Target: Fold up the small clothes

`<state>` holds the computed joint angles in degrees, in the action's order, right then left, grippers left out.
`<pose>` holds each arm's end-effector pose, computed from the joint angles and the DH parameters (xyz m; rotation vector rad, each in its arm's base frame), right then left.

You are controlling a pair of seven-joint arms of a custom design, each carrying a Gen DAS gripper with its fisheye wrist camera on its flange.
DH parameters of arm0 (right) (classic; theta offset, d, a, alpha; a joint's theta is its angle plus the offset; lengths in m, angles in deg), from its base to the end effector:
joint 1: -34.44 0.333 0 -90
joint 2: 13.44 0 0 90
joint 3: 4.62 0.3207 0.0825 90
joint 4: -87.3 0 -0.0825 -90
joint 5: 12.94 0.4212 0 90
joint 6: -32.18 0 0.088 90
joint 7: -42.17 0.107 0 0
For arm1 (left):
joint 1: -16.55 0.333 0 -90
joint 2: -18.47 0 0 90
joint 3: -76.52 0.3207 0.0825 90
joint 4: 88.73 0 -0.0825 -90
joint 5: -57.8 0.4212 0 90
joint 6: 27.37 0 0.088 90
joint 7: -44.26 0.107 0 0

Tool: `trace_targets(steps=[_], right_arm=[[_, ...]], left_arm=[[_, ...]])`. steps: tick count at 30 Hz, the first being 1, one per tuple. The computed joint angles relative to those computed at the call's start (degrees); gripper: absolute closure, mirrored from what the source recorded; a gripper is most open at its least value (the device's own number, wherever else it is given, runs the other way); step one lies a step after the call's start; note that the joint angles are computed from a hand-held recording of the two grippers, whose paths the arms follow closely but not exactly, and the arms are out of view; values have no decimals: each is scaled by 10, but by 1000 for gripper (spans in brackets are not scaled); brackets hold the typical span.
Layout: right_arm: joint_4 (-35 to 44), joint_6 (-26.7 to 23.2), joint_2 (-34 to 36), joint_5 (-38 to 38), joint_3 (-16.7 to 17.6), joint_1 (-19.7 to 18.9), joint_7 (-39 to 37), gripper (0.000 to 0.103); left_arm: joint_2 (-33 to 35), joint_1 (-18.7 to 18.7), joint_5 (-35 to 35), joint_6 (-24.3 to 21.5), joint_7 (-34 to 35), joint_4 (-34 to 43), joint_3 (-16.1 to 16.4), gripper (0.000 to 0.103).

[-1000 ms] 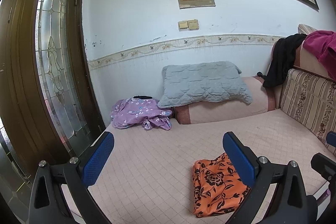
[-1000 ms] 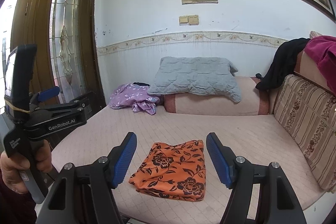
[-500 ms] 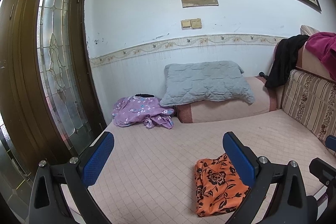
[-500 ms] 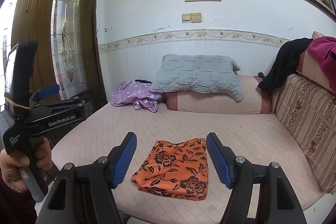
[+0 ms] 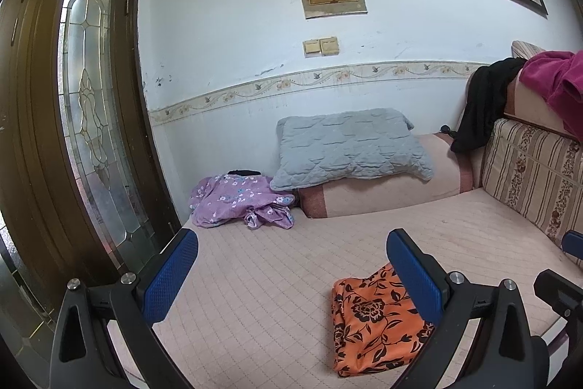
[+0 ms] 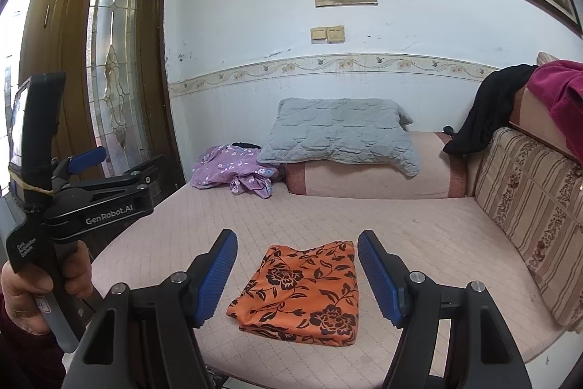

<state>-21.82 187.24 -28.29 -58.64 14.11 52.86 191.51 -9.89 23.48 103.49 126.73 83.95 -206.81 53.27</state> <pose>0.4196 0.3818 0.7184 -1.5579 1.2729 -0.8012 0.4522 -0.2140 0.7339 -1.3569 1.3765 -0.8606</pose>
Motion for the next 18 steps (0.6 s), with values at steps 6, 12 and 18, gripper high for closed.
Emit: trace_targets(steps=[6, 12, 18], right_arm=[[-9, 5, -9, 2, -1, -4, 6, 31], [-15, 9, -16, 0, 3, -12, 11, 31], [-9, 5, -4, 9, 3, -12, 7, 31]], left_arm=[[-2, -4, 3, -1, 7, 1, -3, 0], [0, -10, -4, 4, 12, 1, 0, 0], [9, -9, -4, 3, 19, 0, 1, 0]])
